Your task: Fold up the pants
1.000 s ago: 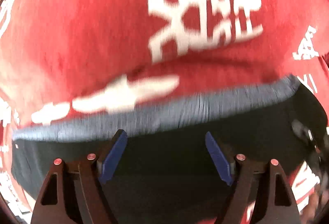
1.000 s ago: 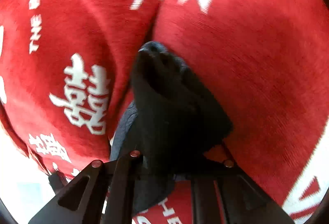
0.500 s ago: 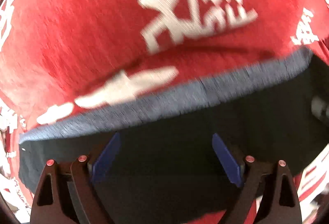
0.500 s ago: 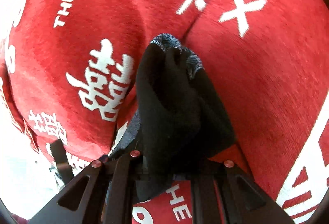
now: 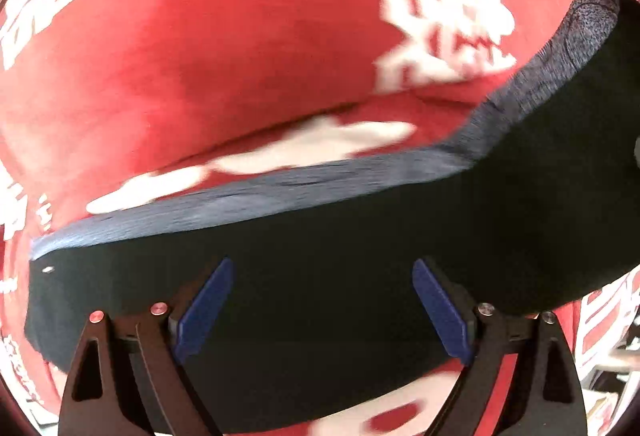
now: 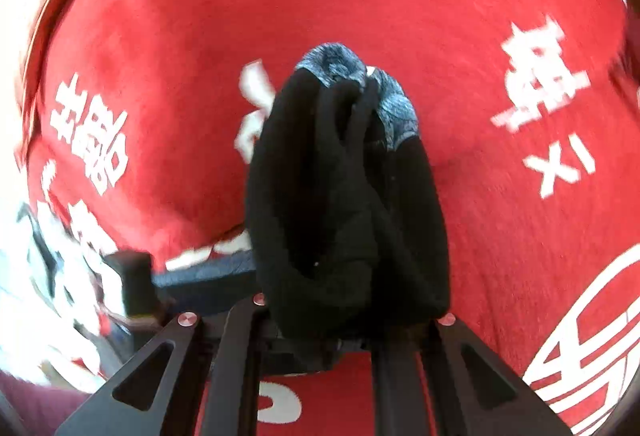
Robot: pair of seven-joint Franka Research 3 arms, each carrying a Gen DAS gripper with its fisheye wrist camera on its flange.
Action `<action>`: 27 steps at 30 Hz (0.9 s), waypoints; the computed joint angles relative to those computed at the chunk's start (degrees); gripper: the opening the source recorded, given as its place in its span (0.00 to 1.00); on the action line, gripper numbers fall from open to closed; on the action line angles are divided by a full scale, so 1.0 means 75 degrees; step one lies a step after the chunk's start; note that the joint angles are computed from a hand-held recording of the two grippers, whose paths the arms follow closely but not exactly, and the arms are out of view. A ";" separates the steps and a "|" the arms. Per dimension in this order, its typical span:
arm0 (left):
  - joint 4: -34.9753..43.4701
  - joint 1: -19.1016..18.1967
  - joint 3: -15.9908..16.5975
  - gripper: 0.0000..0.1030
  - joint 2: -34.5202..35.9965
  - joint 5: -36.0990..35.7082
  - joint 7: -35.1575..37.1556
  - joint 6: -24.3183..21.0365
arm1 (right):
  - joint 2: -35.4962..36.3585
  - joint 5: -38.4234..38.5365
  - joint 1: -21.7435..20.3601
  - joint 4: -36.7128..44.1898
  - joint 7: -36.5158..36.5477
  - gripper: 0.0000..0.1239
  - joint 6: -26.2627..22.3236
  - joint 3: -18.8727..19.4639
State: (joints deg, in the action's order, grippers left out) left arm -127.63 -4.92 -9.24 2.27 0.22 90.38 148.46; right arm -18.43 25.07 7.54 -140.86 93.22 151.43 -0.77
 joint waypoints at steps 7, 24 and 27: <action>-0.0361 0.1062 0.0864 0.90 -0.0327 0.0348 0.0608 -0.0165 | 0.1546 -0.3057 0.0289 0.1129 0.2436 0.24 -0.0324 0.1657; 0.0581 0.1828 0.0837 0.90 0.0034 -0.3688 0.4046 -0.2130 | 0.0900 0.2603 0.1717 -0.0073 0.1261 0.50 -0.0345 0.0218; 0.0859 0.1682 0.0654 0.90 0.0235 -0.4014 0.4195 -0.2767 | 0.0706 0.4762 0.1672 -0.0607 0.0367 0.50 -0.0296 -0.0139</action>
State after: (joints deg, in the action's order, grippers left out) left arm -121.20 7.69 -4.34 4.04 -29.89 121.84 127.71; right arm -13.14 60.78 20.08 -145.41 95.97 149.21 -1.82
